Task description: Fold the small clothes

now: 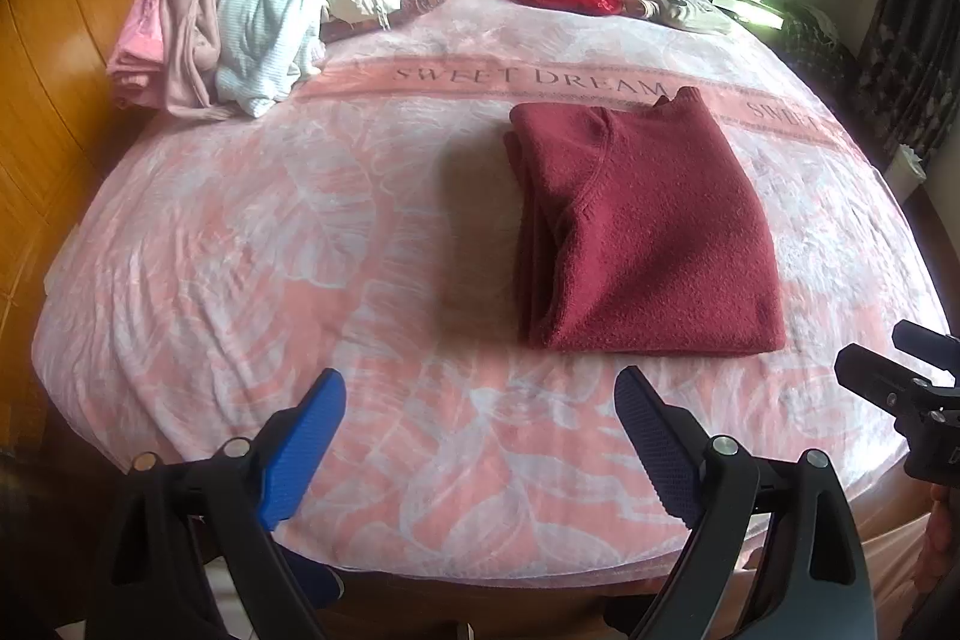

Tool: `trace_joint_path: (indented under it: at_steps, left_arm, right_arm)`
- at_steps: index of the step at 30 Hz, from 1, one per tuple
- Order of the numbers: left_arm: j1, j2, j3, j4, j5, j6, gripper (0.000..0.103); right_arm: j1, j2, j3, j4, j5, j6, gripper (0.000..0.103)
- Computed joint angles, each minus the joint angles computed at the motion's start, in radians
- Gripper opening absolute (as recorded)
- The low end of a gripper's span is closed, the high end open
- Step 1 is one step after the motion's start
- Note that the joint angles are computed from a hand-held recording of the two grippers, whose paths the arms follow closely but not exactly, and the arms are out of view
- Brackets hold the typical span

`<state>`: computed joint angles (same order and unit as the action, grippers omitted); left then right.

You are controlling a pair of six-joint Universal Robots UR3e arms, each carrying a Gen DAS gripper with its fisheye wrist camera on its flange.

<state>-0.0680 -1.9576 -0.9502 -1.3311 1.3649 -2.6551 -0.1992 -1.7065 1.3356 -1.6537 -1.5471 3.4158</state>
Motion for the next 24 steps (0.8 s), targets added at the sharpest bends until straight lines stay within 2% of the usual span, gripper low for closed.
trace_joint_path:
  at_steps: [11, 24]
  left_arm:
    - [-0.005, 0.017, -0.038, 0.045, -0.002, 0.006, 0.092]
    - [-0.012, -0.012, -0.002, 0.008, 0.013, 0.000, 0.092]
  right_arm:
    - [-0.004, 0.006, -0.004, 0.012, -0.001, -0.012, 0.100]
    - [-0.007, 0.005, -0.002, 0.010, -0.007, -0.017, 0.100]
